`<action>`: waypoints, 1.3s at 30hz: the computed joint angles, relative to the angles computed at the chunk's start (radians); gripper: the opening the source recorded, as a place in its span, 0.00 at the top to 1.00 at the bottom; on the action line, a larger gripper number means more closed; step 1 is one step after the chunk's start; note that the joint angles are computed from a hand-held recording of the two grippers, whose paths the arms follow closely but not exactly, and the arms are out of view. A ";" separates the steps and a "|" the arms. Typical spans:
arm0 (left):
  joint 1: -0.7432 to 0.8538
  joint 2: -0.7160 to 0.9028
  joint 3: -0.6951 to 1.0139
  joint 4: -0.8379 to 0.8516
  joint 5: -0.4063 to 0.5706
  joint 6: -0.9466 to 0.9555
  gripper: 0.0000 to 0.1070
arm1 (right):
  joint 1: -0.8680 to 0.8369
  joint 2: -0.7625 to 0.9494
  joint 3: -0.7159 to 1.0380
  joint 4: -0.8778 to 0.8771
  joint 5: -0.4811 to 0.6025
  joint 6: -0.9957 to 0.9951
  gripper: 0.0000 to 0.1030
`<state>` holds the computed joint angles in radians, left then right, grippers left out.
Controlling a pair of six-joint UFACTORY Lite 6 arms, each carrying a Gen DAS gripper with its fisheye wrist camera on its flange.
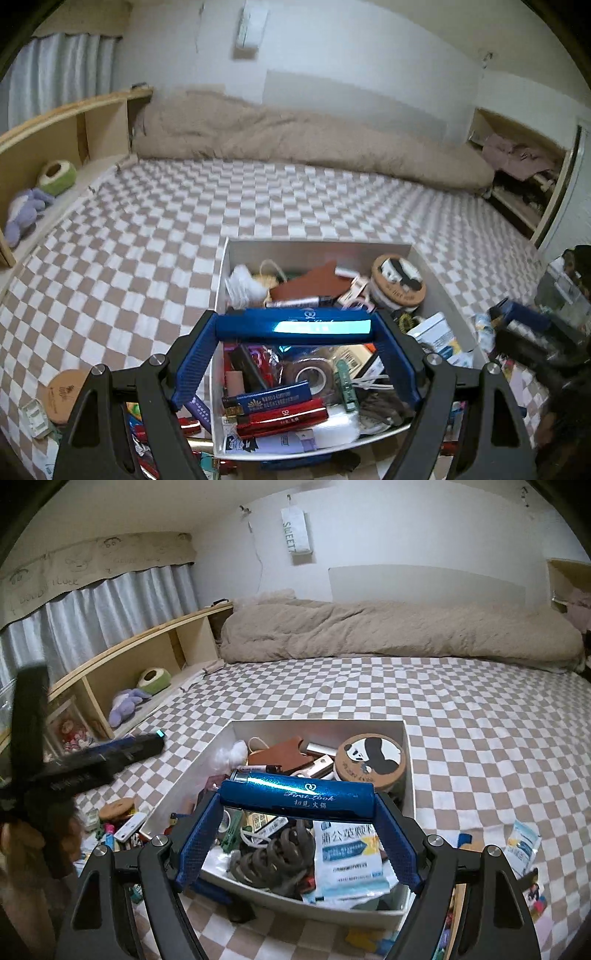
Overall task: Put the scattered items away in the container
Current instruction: 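Lift both held blue lighters up and over the box, then lower the left tool into the box and open it while the right tool holds its lighter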
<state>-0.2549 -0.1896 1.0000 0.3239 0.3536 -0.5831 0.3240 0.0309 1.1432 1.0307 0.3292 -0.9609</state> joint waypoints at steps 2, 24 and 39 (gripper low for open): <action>0.003 0.041 0.012 -0.009 -0.002 0.008 0.22 | -0.009 0.037 0.046 -0.038 0.028 0.034 0.20; 0.002 0.438 0.393 -0.182 0.116 0.211 0.22 | -0.081 0.349 0.433 -0.291 0.238 0.314 0.20; -0.062 0.649 0.598 -0.177 0.227 0.245 0.09 | -0.089 0.398 0.518 -0.315 0.278 0.346 0.20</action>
<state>-0.3174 0.4596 1.5980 0.1466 0.5805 -0.3385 0.2350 0.4289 1.6611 0.7152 0.6074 -0.6149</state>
